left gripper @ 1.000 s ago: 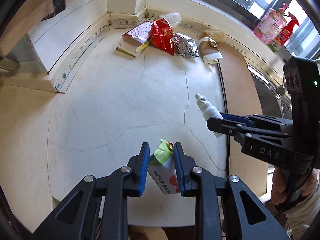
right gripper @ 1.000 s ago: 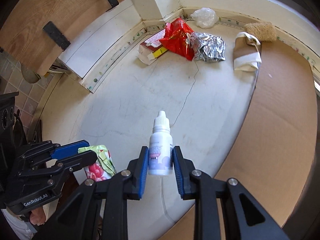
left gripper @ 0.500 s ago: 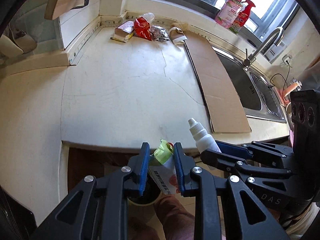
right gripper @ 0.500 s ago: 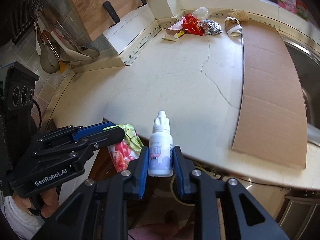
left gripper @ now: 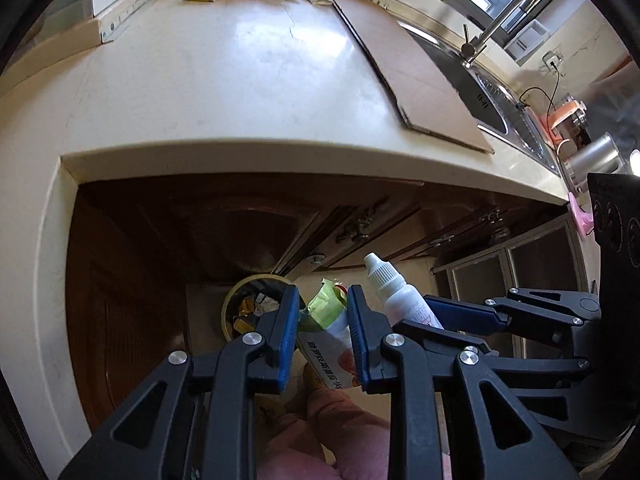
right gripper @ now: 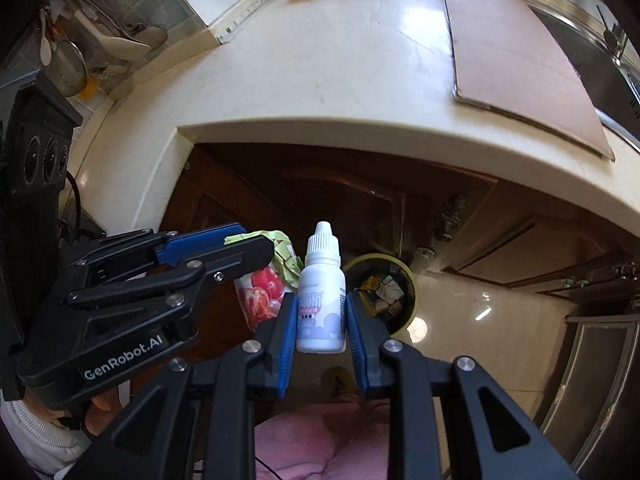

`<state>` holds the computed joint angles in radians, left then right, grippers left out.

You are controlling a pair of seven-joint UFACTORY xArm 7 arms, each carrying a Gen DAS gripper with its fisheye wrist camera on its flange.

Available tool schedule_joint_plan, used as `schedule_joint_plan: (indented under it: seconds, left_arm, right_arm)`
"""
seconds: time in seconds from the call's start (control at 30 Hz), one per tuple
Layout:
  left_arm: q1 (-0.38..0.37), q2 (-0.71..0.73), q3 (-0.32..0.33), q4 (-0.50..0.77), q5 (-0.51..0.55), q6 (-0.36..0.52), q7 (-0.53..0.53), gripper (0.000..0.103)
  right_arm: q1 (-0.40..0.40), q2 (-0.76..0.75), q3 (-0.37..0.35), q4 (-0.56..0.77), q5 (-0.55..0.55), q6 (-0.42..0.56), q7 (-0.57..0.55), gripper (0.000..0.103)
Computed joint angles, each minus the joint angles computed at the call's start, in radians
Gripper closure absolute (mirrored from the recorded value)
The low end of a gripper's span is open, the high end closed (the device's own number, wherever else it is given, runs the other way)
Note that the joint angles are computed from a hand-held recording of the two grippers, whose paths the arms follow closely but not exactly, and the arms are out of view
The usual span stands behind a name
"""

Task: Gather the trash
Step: 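Carry the packet and bottle down over the bin and open both tools, then raise both open tools back up to the counter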

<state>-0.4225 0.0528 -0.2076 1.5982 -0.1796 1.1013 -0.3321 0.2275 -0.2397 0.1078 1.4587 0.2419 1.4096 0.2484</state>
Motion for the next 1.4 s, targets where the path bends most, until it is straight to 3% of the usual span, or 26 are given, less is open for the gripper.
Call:
schedule_joint_plan:
  seconds: [0.33, 0.53, 0.6, 0.63, 0.67, 0.77, 0.83, 0.97, 1.4]
  left_arm:
    - [-0.017, 0.052, -0.009, -0.296, -0.018, -0.259, -0.021, 0.080]
    - [-0.022, 0.132, -0.012, -0.376, -0.014, -0.420, -0.015, 0.079]
    - [-0.023, 0.150, -0.009, -0.397, -0.003, -0.464, -0.022, 0.075]
    - [-0.025, 0.156, -0.006, -0.404, 0.010, -0.476, -0.030, 0.067]
    - [-0.027, 0.166, -0.002, -0.403, 0.027, -0.476, -0.040, 0.056]
    - [-0.032, 0.186, 0.003, -0.393, 0.057, -0.458, -0.077, 0.038]
    - [-0.026, 0.185, 0.003, -0.393, 0.054, -0.443, -0.086, 0.034]
    - [-0.026, 0.167, 0.008, -0.402, 0.085, -0.429, -0.112, 0.028]
    - [-0.028, 0.084, -0.002, -0.367, 0.123, -0.308, -0.124, 0.027]
  right_arm:
    - [-0.020, 0.003, -0.030, -0.390, 0.069, -0.183, -0.026, 0.078]
    - [-0.029, 0.087, -0.044, -0.528, 0.135, -0.333, -0.107, 0.078]
    - [-0.034, 0.129, -0.046, -0.543, 0.161, -0.366, -0.130, 0.078]
    - [-0.035, 0.141, -0.041, -0.551, 0.164, -0.383, -0.128, 0.078]
    - [-0.037, 0.157, -0.039, -0.553, 0.161, -0.395, -0.128, 0.078]
    - [-0.043, 0.184, -0.032, -0.552, 0.132, -0.409, -0.114, 0.074]
    - [-0.045, 0.188, -0.028, -0.547, 0.114, -0.409, -0.098, 0.067]
    - [-0.050, 0.173, -0.032, -0.537, 0.130, -0.388, -0.116, 0.066]
    - [-0.041, 0.086, -0.031, -0.479, 0.142, -0.293, -0.072, 0.066]
